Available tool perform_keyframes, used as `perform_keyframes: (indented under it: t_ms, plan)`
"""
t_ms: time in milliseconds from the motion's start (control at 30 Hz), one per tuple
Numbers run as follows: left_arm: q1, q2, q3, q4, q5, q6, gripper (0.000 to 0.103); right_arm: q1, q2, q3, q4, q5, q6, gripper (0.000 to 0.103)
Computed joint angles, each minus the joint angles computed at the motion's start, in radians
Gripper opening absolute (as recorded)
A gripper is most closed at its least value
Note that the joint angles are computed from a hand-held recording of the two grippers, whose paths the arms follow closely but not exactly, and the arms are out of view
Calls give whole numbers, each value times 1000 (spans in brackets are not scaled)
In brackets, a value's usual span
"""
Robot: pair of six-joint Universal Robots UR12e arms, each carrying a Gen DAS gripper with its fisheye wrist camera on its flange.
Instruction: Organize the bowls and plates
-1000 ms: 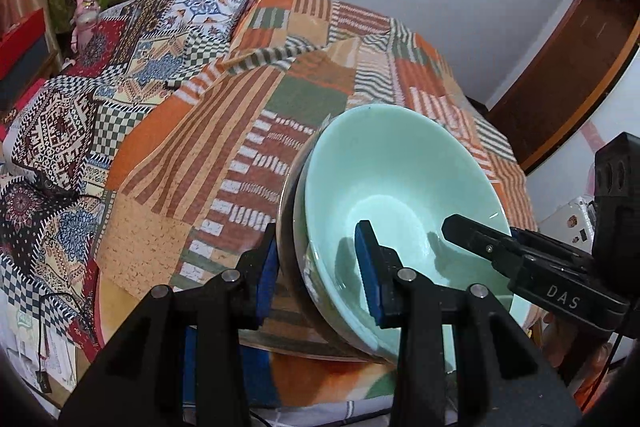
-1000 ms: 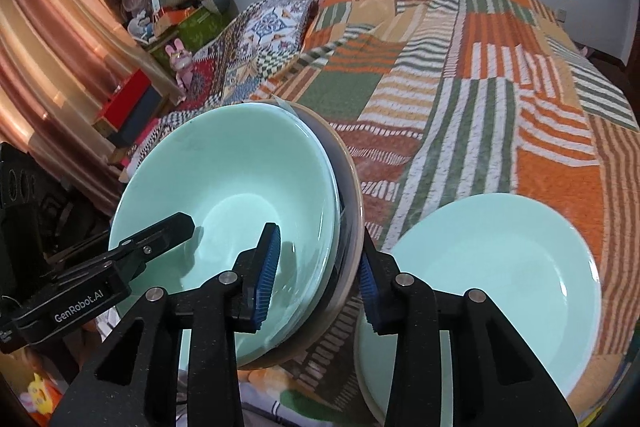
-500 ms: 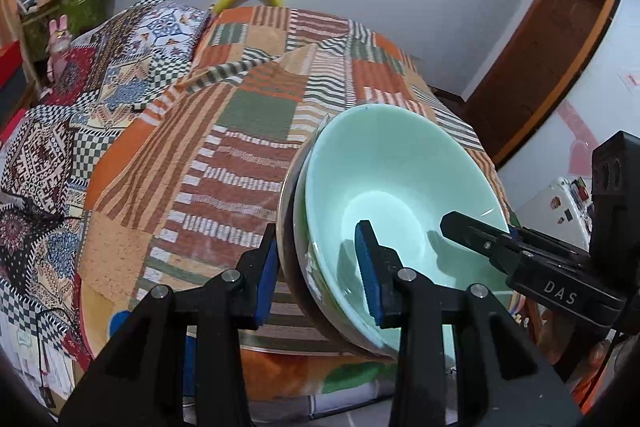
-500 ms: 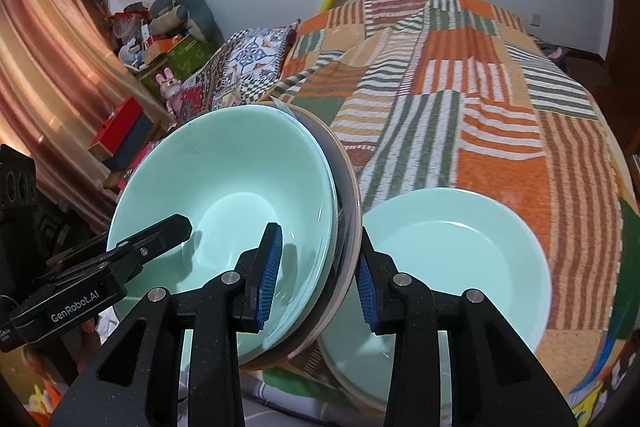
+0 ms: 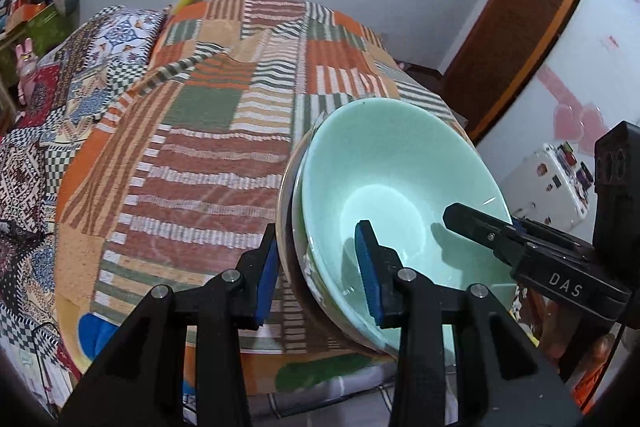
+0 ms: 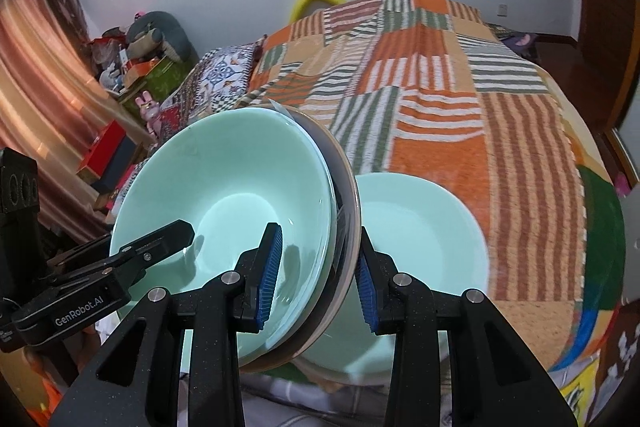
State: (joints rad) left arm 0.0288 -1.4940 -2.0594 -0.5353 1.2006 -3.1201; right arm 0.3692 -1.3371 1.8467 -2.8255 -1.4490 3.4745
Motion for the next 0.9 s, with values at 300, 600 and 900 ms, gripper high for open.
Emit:
perform_keyframes:
  t_ms: [300, 600, 900]
  plan:
    - [-52, -38, 32, -52, 17, 52, 37, -27, -29, 48, -10, -19, 42, 32]
    - [-80, -75, 58, -98, 26, 68, 37, -43, -38, 65, 8, -25, 61, 32]
    - [-78, -98, 67, -124, 23, 64, 37, -50, -29, 64, 38, -8, 62, 32]
